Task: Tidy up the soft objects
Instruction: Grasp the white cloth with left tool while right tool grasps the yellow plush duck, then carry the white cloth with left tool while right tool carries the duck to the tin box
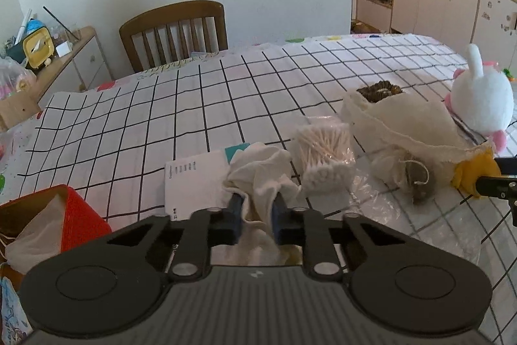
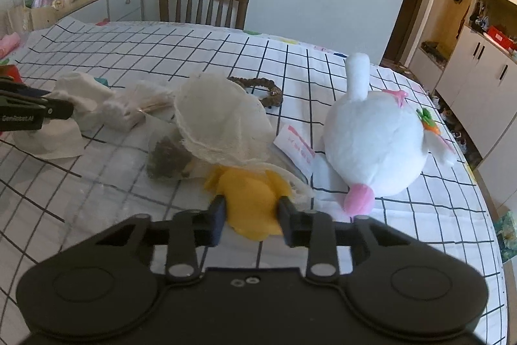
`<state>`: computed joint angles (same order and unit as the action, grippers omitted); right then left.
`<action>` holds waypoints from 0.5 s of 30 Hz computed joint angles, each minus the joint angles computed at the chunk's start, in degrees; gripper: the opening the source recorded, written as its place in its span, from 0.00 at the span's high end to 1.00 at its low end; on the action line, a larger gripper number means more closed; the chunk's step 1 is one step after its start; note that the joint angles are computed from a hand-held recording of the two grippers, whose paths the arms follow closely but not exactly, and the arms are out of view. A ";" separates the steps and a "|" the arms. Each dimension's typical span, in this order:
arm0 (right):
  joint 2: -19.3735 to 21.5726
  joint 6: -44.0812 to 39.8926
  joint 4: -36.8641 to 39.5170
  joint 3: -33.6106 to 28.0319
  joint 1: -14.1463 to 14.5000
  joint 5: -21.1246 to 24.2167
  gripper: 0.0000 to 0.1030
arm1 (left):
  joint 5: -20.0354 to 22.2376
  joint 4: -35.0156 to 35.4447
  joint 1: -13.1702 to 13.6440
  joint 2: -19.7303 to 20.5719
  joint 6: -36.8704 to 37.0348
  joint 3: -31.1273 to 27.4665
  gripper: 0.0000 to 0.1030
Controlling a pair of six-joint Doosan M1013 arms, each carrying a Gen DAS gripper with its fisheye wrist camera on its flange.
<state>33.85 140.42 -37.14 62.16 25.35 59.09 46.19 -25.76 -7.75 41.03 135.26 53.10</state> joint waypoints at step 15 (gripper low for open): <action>-4.25 7.89 3.19 3.26 -0.04 -3.72 0.80 | 1.91 -7.39 1.82 -1.53 3.16 0.53 0.89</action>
